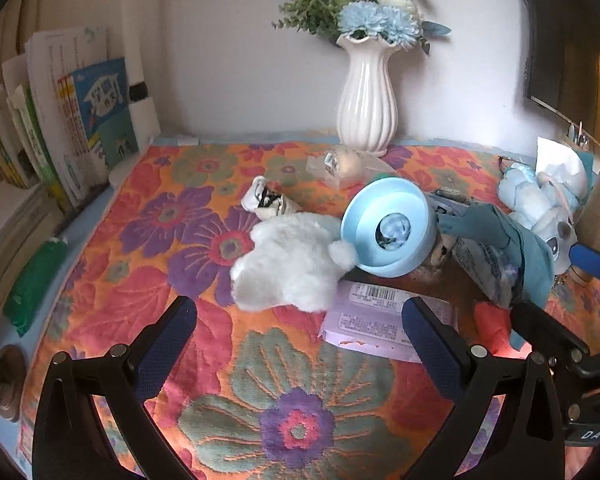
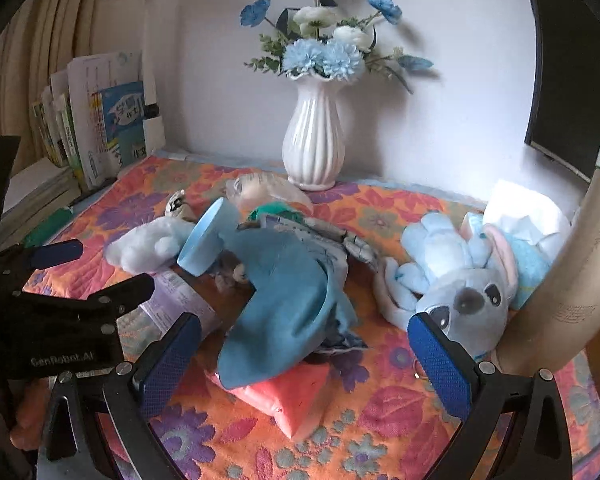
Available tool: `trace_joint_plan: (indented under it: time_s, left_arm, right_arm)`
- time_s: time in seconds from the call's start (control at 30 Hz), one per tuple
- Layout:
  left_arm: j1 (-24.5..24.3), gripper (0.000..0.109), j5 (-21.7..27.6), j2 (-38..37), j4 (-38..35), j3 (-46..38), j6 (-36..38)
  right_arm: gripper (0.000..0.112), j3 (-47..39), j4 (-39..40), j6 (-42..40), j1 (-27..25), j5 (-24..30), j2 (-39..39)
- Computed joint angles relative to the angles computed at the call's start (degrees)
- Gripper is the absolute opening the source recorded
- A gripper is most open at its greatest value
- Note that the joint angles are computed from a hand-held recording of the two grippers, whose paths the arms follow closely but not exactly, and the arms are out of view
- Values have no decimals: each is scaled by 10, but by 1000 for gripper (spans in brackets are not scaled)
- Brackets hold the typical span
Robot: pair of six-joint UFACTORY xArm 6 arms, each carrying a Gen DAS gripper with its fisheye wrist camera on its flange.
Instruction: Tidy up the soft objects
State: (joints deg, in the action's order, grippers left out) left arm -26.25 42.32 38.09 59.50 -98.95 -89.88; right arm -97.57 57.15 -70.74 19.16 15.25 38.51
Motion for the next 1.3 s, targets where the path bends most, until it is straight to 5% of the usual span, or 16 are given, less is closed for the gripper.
trace_joint_plan:
  time_s: [0.43,1.3]
  left_arm:
    - [5,102,-16,6,-16,-3,-6]
    - [9,102,-26,7,-29,-2,-13]
  right_arm:
    - [103,46,65,-120,32,-83,-22]
    - [103,58,12,-80,37,-102,-23]
